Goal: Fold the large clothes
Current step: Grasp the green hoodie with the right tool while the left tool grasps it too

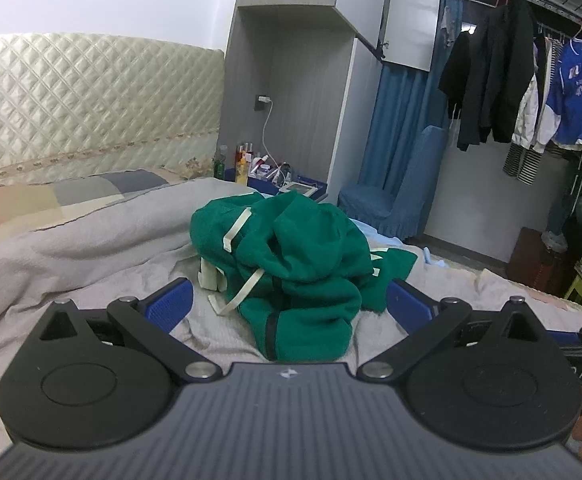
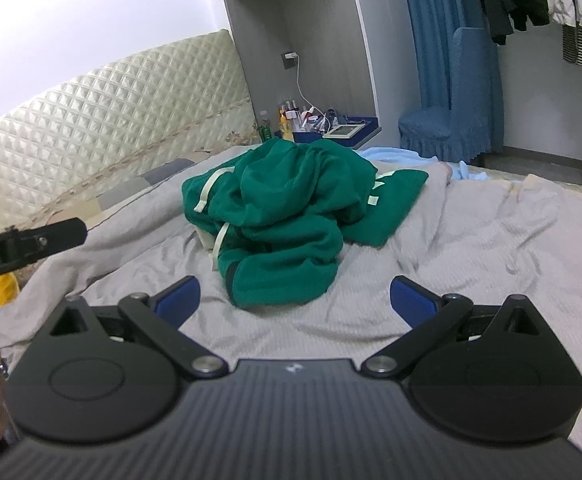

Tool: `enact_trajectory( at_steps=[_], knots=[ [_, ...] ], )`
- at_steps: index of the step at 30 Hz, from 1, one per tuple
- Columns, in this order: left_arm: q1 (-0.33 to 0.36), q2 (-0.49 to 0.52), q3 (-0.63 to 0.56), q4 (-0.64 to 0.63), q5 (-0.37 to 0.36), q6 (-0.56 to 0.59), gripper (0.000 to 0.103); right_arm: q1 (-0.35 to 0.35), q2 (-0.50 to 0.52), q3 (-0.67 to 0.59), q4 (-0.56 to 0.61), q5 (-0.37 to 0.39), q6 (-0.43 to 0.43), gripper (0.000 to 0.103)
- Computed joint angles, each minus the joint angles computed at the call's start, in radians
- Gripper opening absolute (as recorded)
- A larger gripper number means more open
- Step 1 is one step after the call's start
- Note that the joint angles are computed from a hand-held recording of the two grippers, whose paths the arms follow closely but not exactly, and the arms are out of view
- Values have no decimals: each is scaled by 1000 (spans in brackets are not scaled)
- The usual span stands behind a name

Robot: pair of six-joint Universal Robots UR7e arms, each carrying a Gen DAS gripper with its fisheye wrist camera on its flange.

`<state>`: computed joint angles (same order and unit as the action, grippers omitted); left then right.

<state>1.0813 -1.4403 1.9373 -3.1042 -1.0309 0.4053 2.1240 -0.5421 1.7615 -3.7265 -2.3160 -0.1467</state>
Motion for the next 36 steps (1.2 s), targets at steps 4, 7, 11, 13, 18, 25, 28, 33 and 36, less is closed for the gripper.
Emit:
enact_trajectory(
  at_steps=[4, 7, 11, 13, 18, 25, 28, 33, 36],
  knots=[
    [45, 87, -112, 25, -40, 1, 103, -28, 15, -64, 48, 50, -2, 103],
    [83, 173, -210, 6, -62, 5, 103, -58, 45, -145, 89, 79, 14, 103],
    [146, 310, -366, 8, -103, 30, 103, -114, 94, -258, 148, 173, 44, 103],
    [179, 383, -443, 5, -121, 51, 103, -136, 129, -321, 183, 200, 52, 103],
    [269, 530, -617, 64, -215, 36, 103, -205, 235, -515, 294, 279, 37, 94],
    [383, 684, -805, 153, -380, 25, 103, -260, 404, -819, 383, 316, -17, 79],
    [410, 732, -891, 253, -425, -41, 103, -277, 453, -921, 469, 337, -17, 65],
    [432, 785, -954, 229, -445, -30, 103, -290, 482, -954, 438, 413, -55, 34],
    [440, 786, -956, 231, -464, -75, 103, -282, 471, -921, 387, 414, -87, 15]
  ],
)
